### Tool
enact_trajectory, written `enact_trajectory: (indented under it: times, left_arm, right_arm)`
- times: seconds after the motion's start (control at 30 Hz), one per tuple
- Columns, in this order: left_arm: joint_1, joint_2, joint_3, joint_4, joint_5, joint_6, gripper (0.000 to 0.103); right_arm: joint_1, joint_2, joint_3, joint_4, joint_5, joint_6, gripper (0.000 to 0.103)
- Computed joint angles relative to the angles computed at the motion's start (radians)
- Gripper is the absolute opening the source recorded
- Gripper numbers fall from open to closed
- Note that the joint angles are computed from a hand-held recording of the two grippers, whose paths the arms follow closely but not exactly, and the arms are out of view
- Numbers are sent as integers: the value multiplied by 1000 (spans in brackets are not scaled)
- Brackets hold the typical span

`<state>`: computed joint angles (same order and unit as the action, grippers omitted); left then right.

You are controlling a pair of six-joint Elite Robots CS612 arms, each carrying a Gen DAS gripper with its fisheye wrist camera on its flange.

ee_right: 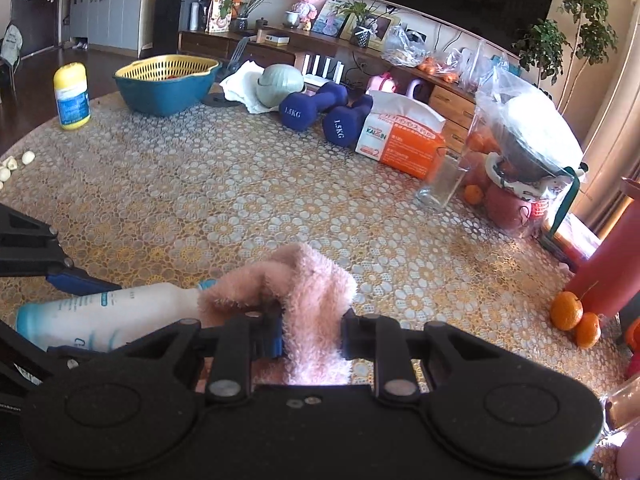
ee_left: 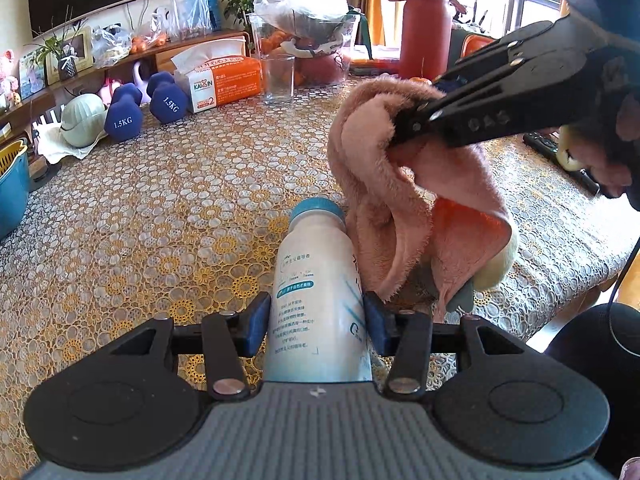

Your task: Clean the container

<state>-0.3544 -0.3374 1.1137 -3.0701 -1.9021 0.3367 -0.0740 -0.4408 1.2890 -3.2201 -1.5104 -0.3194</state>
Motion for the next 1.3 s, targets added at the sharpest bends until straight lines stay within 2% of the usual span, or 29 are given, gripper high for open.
enact_trajectory:
  times: [0.1, 0.2, 0.33, 0.47, 0.63, 0.77, 1.3]
  left_arm:
    - [-1, 0, 6, -11, 2, 0, 49]
    - [-2, 1, 8, -22, 7, 2, 49]
    - [-3, 2, 11, -32, 12, -3, 49]
    - [-5, 1, 16, -43, 18, 8, 49]
    - [-4, 3, 16, -50, 16, 22, 49]
    - [-3, 5, 15, -51, 11, 20, 49]
    - [-5, 4, 13, -60, 13, 11, 49]
  right_arm:
    - [-8, -32, 45, -48, 35, -20, 23]
    - [-14, -62, 83, -69, 106, -51, 23]
    - [-5, -83, 105, -50, 187, -125, 23]
    - [16, -80, 94, 12, 230, -197, 23]
    - [35, -56, 48, 109, 231, -247, 24]
    - [43, -39, 19, 139, 211, -273, 24]
    - [30, 13, -60, 126, 114, -168, 24]
